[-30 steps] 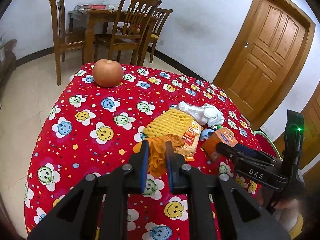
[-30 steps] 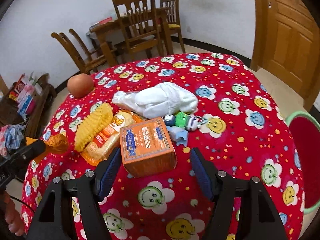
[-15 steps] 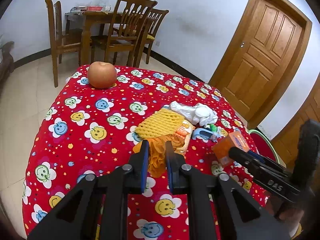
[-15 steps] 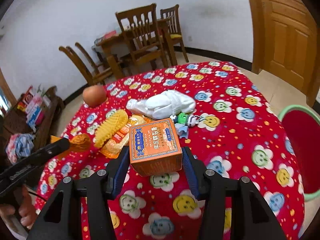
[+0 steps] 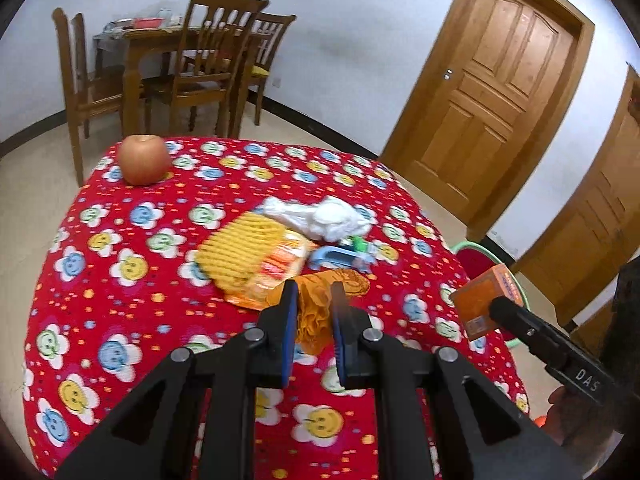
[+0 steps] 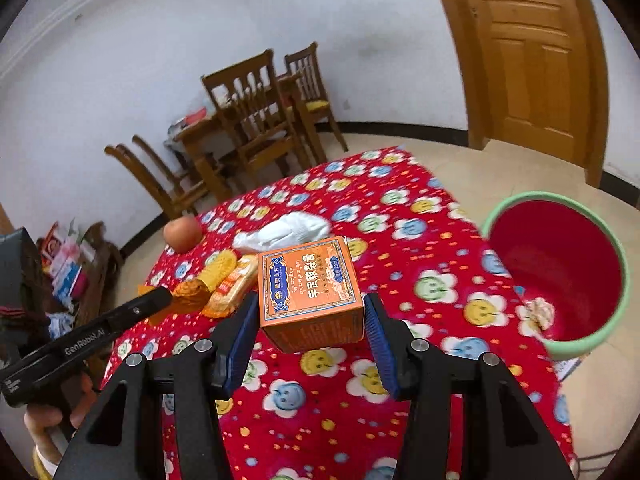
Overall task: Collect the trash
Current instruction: 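Carry the orange wrapper and orange box over the red bucket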
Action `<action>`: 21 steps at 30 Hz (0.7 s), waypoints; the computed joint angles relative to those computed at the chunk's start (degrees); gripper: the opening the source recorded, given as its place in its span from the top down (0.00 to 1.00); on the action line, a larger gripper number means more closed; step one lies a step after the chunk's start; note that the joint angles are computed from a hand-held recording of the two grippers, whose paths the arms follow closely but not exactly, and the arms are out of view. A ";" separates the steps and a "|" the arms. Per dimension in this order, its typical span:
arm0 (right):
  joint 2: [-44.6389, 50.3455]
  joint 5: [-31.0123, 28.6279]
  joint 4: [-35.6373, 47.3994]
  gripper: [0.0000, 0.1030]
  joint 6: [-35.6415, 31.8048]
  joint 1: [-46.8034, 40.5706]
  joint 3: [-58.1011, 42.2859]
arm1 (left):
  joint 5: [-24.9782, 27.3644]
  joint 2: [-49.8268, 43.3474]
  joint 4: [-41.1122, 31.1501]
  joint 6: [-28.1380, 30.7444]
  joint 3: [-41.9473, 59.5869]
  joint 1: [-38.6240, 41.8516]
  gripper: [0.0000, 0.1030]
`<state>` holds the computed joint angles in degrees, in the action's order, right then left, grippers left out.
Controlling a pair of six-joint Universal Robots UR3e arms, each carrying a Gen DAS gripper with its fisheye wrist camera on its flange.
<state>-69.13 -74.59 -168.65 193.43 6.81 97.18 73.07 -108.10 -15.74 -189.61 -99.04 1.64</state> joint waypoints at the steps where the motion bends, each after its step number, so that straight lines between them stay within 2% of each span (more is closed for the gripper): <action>1: -1.10 0.07 -0.61 0.48 0.12 -0.63 1.40 | -0.36 -0.55 -1.00 -0.13 1.24 -0.64 0.86; 11: -9.41 1.63 -4.91 0.48 1.12 -8.45 12.52 | 0.77 -6.59 -7.72 -0.42 13.09 -7.59 0.86; 21: -13.43 2.64 -6.75 0.48 1.56 -15.54 18.64 | 2.51 -14.83 -14.17 0.13 27.66 -13.42 0.86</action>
